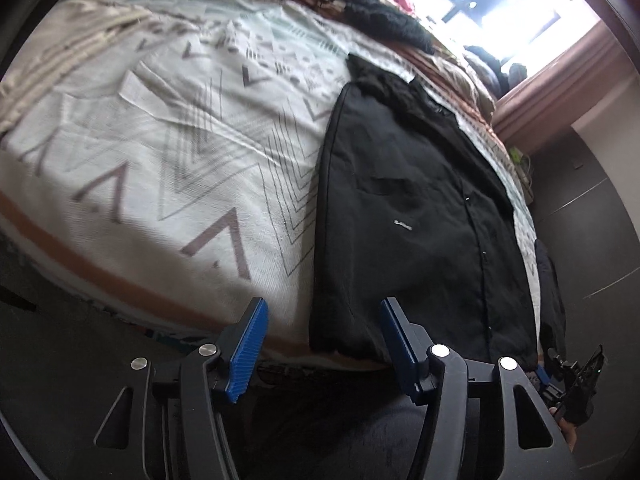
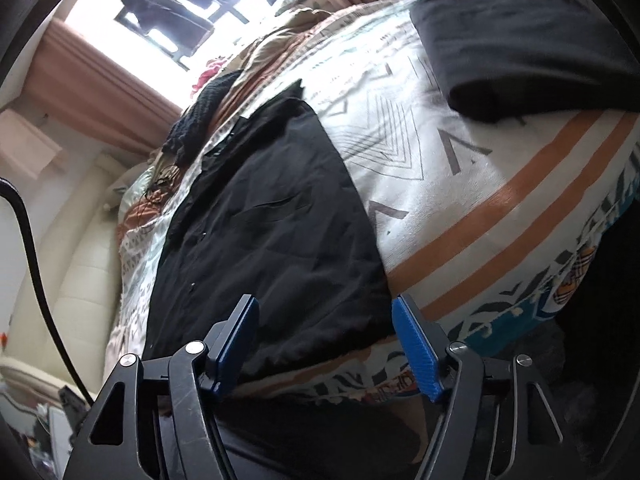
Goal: Fold large clothes
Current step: 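Lower both tools to the shirt hem and close them on it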
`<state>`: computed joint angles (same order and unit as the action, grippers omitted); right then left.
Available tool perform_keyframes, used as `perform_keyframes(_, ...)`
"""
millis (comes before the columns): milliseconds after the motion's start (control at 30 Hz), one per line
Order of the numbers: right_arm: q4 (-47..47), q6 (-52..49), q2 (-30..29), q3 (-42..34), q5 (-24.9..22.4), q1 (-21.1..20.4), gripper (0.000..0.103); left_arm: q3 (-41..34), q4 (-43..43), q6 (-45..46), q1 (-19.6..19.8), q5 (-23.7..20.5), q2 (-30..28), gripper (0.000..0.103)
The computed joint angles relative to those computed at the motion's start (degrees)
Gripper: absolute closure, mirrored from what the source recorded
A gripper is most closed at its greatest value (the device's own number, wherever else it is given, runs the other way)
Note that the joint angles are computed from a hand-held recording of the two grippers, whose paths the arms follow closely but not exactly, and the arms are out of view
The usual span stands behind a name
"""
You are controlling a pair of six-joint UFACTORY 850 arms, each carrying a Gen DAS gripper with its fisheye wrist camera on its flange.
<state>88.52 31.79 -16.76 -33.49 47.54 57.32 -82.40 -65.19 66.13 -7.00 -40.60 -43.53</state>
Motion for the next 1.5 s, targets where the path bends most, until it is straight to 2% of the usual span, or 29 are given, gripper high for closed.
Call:
perform_keyframes(100, -5.7, 6.1, -1.1, 1.1, -0.1, -1.4, 0.038, -2.2, 1.6, -2.4, -0.4, -0.9, -2.1, 0.049)
perform_keyframes(233, -10.7, 12.6, -2.7, 2.2, 1.2, -1.7, 0.041, -2.6, -0.6, -0.8, -0.6, -1.6, -2.8, 0.049)
perform_keyframes(367, -15.8, 19.9, -3.4, 3.9, 3.3, -1.4, 0.043, -4.7, -0.8, -2.7, 0.1, -8.2, -4.8, 0.056)
perform_keyframes(533, -20.3, 24.1, -3.5, 5.2, 4.4, -1.1, 0.043, -5.2, -1.2, -3.1, 0.9, -11.2, -5.4, 0.057)
perform_keyframes(567, -21.7, 24.2, -3.1, 5.4, 2.2, -1.8, 0.043, -5.5, -1.1, -3.6, 1.1, -12.0, -5.7, 0.057)
perform_keyframes(600, -23.6, 24.9, -3.0, 5.5, 0.1, -2.6, 0.043, -5.6, -1.2, -3.7, 1.2, -12.2, -5.8, 0.057)
perform_keyframes(700, -26.2, 26.6, -3.9, 4.9, -1.8, -3.2, 0.043, -5.2, -1.7, -3.5, 0.8, -11.3, -5.6, 0.058)
perform_keyframes(833, -27.6, 29.3, -5.0, 5.0, 2.5, -2.4, 0.043, -5.2, -1.9, -3.5, 0.2, -10.0, -5.5, 0.058)
perform_keyframes(933, -27.0, 26.4, -3.2, 5.6, 3.9, -1.9, 0.044, -6.2, -2.2, -4.3, 0.1, -10.3, -6.2, 0.057)
perform_keyframes(1067, -26.9, 25.6, -1.9, 6.6, 10.4, -0.5, 0.044, -6.9, -3.1, -4.1, 0.0, -10.7, -7.0, 0.058)
perform_keyframes(1233, -29.3, 27.4, -4.7, 4.8, 8.2, -3.2, 0.044, -7.6, -3.6, -3.2, -0.7, -9.7, -7.4, 0.058)
perform_keyframes(1267, -30.3, 28.9, -5.8, 4.2, 8.0, -4.1, 0.049, -7.6, -3.5, -3.0, -0.8, -9.4, -7.3, 0.058)
perform_keyframes(1333, -31.0, 29.4, -7.1, 3.6, 8.5, -5.0, 0.054, -7.3, -2.7, -2.6, -1.1, -7.8, -6.9, 0.072)
perform_keyframes(1367, -30.5, 28.2, -7.4, 3.2, 8.8, -5.3, 0.054, -7.2, -1.8, -3.0, -1.2, -6.6, -6.8, 0.088)
perform_keyframes(1400, -29.7, 26.7, -7.5, 2.7, 8.7, -5.5, 0.056, -7.6, -1.8, -3.8, -1.0, -7.4, -7.1, 0.089)
perform_keyframes(1433, -29.0, 25.5, -7.4, 2.3, 8.3, -5.6, 0.068, -7.5, -2.6, -3.7, -0.7, -8.1, -7.2, 0.091)
perform_keyframes(1467, -28.8, 24.9, -7.2, 2.2, 8.3, -5.7, 0.087, -6.9, -4.3, -2.6, -0.2, -8.8, -6.9, 0.093)
perform_keyframes(1500, -28.7, 24.7, -7.0, 2.3, 9.0, -5.7, 0.090, -6.0, -5.9, -0.7, 0.2, -9.2, -6.2, 0.093)
